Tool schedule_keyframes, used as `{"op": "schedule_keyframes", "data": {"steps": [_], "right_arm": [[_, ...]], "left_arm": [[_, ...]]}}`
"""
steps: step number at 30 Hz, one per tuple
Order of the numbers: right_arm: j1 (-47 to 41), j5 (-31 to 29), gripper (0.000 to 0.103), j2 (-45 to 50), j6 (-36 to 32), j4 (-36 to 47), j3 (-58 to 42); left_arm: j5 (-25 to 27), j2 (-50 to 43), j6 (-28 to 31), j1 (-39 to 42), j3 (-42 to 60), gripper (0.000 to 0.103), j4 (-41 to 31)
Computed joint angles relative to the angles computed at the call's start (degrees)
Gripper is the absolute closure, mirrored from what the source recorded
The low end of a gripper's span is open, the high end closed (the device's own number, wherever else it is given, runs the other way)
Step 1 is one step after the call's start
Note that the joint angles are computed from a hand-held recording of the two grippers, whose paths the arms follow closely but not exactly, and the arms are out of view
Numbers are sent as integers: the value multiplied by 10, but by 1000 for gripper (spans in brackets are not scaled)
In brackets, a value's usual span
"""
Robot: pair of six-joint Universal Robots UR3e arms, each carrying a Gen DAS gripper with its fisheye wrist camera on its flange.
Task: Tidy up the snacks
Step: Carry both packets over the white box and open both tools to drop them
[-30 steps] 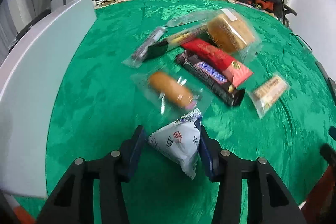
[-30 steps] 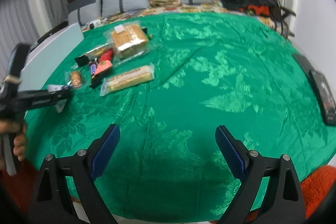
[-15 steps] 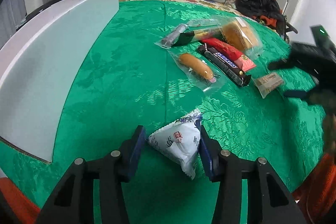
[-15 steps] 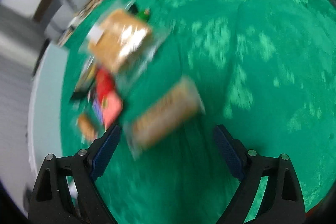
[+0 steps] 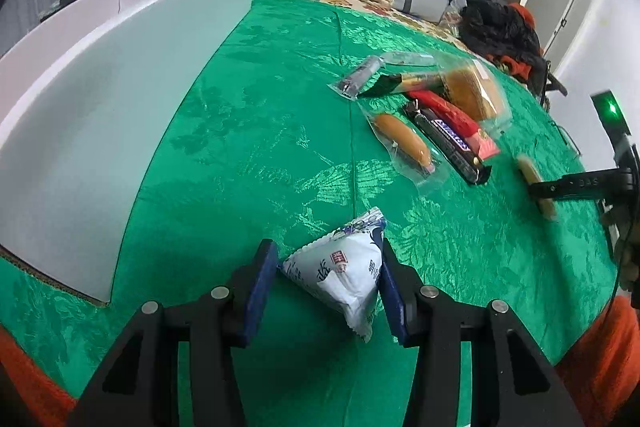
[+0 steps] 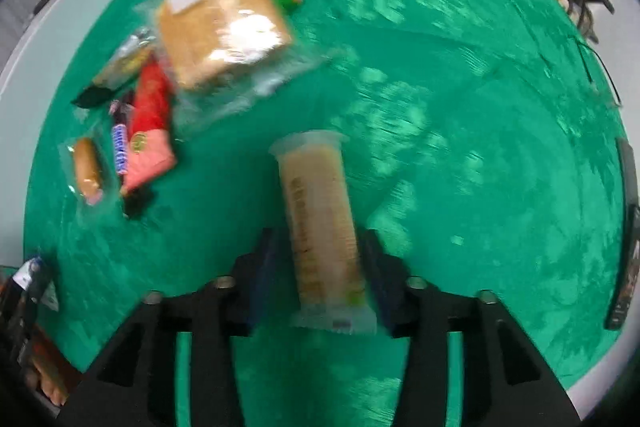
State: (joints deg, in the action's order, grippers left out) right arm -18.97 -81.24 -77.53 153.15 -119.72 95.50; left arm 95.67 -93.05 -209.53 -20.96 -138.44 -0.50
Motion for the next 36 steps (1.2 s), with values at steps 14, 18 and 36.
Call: {"op": "schedule_keyframes", "data": {"steps": [14, 18, 36], "right_arm": [[-64, 65, 72, -104, 7, 72, 51], [-80, 141, 72, -136, -19, 202, 0], [360, 335, 39, 214, 213, 265, -687]], "left_arm": [[-42, 49, 10, -3, 13, 55, -29], [-104, 122, 1, 31, 38, 55, -105], [-387, 609, 579, 883, 227, 33, -884]]}}
